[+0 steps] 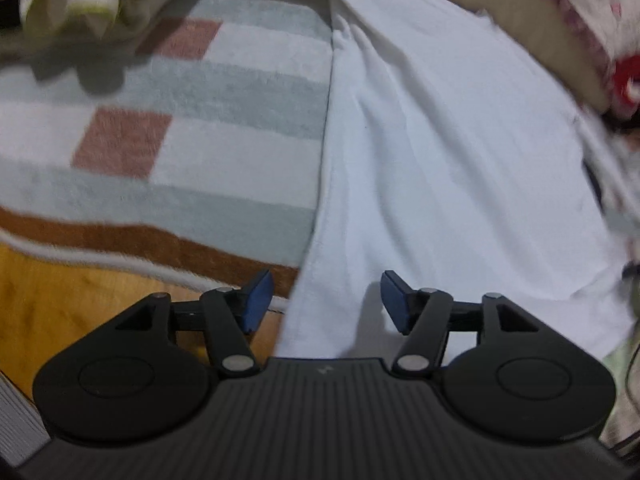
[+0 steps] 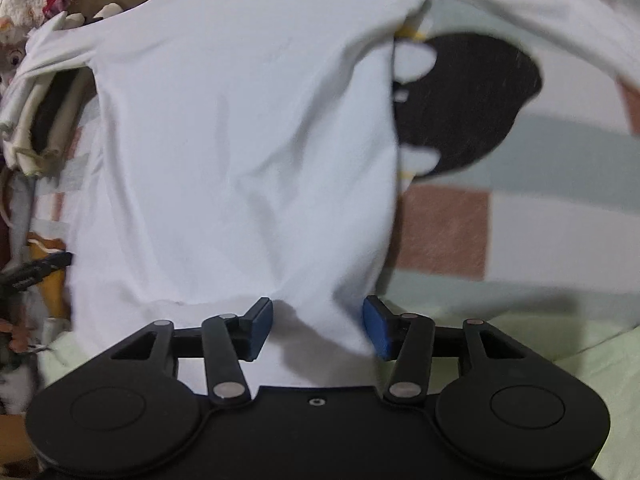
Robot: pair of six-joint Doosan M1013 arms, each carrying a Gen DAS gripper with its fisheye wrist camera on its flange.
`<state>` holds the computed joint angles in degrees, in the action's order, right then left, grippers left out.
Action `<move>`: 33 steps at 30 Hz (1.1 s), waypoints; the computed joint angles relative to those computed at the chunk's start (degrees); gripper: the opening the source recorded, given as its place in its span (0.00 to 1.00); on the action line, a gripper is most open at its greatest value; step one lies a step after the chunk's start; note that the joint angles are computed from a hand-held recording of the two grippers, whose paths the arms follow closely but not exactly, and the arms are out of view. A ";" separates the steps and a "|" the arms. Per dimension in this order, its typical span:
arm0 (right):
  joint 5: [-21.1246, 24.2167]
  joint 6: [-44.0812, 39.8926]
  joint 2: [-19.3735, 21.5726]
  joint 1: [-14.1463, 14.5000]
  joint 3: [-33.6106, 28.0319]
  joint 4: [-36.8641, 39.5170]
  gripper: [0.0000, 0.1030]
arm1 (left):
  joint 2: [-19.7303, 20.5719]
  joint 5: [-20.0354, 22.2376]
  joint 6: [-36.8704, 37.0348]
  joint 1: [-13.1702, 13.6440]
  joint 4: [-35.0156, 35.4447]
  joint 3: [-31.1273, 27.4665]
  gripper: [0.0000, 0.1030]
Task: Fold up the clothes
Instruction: 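Grasp the white shirt hem with the left gripper while the right gripper grasps nearby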
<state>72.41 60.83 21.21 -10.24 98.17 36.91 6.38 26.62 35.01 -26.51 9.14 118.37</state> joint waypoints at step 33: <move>2.79 -11.03 0.36 3.48 -2.10 -12.74 0.09 | 3.37 9.05 -3.41 -5.95 19.16 -4.82 0.03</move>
